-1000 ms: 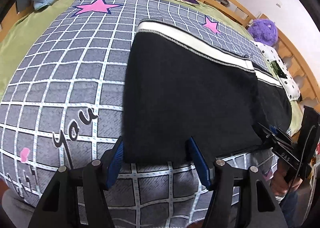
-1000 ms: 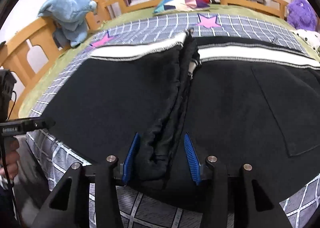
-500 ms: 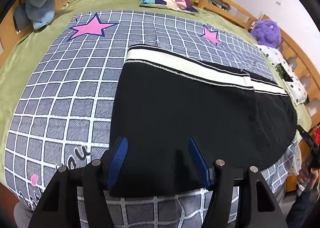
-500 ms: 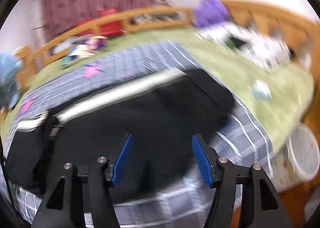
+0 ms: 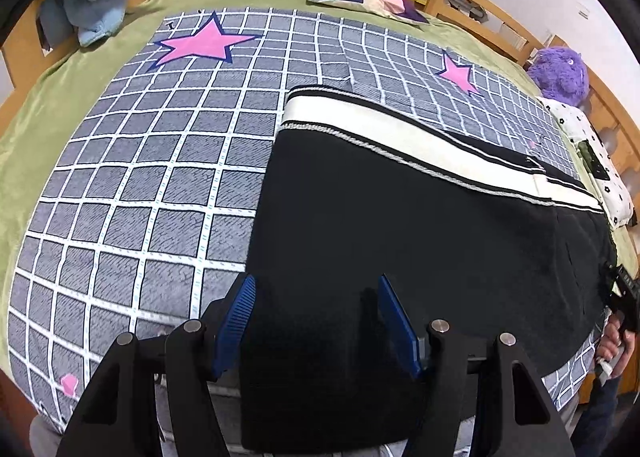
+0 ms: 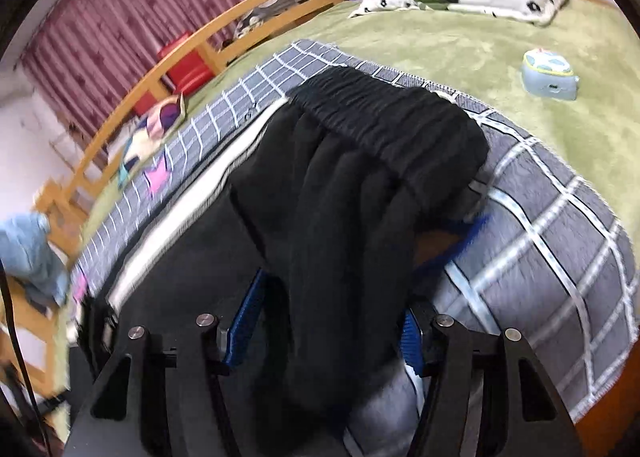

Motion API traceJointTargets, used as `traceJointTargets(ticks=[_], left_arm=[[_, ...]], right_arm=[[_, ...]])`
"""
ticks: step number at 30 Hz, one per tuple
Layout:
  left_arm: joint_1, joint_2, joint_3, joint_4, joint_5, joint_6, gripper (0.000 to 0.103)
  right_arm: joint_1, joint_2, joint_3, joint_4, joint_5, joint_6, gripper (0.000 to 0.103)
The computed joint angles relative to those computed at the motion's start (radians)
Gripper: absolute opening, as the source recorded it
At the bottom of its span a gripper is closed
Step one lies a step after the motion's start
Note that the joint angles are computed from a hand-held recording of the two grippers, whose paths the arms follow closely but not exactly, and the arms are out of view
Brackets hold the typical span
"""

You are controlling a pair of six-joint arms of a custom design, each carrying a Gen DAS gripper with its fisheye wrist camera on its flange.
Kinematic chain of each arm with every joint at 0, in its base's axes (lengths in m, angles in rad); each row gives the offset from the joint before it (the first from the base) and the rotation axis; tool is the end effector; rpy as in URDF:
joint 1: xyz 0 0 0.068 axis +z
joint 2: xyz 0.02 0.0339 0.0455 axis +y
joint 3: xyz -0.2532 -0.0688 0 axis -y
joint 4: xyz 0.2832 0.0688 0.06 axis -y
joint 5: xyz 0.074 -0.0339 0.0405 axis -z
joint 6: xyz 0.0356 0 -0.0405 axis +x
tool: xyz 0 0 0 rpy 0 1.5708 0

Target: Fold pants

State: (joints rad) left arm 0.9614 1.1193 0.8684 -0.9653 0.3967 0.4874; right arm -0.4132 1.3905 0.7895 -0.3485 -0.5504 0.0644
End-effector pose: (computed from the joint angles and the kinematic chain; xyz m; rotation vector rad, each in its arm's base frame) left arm 0.1463 0.1855 0.2289 -0.5227 2.5656 -0.0832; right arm 0.2848 -0.1045 0.1671 0.3550 2.3747 0.5318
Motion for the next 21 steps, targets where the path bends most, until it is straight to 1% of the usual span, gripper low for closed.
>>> traceJointTargets(ticks=[3,4,6,8,9,10,11,12,13,14,15,17,19,21], left_arm=[[0.006,0.079,0.023,0.027,0.015,0.0,0.061],[0.014,0.115,0.037,0.024,0.029,-0.002,0.061],[0.043,0.187,0.063,0.009,0.091,-0.012,0.061],[0.048,0.204,0.065,0.018,0.125,-0.004,0.06],[0.037,0.2,0.062,0.024,0.126,0.003,0.06],[0.019,0.199,0.059,0.039,0.119,0.001,0.06],[0.004,0.194,0.053,0.051,0.113,-0.011,0.058],[-0.008,0.194,0.051,0.063,0.107,-0.025,0.049],[-0.021,0.192,0.051,0.071,0.097,-0.045,0.044],[-0.033,0.189,0.055,0.072,0.086,-0.062,0.027],[-0.04,0.183,0.062,0.061,0.089,-0.054,0.016],[-0.049,0.127,0.069,0.041,0.088,-0.042,0.013],[-0.051,0.085,0.091,0.011,0.105,-0.029,0.013],[-0.046,0.087,0.146,-0.036,0.133,-0.016,0.013]], right_arm=[[0.021,0.07,0.066,-0.001,-0.003,0.037,0.052],[0.031,0.086,0.08,-0.003,0.009,0.044,0.049],[0.049,0.088,0.083,0.003,0.041,0.047,0.045],[0.057,0.074,0.069,0.018,0.061,0.032,0.036],[0.057,0.075,0.068,0.019,0.06,0.024,0.033],[0.053,0.076,0.07,0.017,0.054,0.02,0.027],[0.049,0.077,0.076,0.009,0.046,0.023,0.023],[0.045,0.068,0.083,-0.005,0.038,0.026,0.018],[0.048,0.041,0.081,-0.015,0.04,0.028,0.016],[0.051,0.008,0.077,-0.027,0.054,0.02,0.015],[0.078,-0.043,0.073,-0.043,0.096,0.015,0.014],[0.126,-0.121,0.072,-0.067,0.161,0.015,0.013],[0.172,-0.183,0.091,-0.101,0.214,0.018,0.012],[0.209,-0.22,0.115,-0.118,0.251,0.031,0.012]])
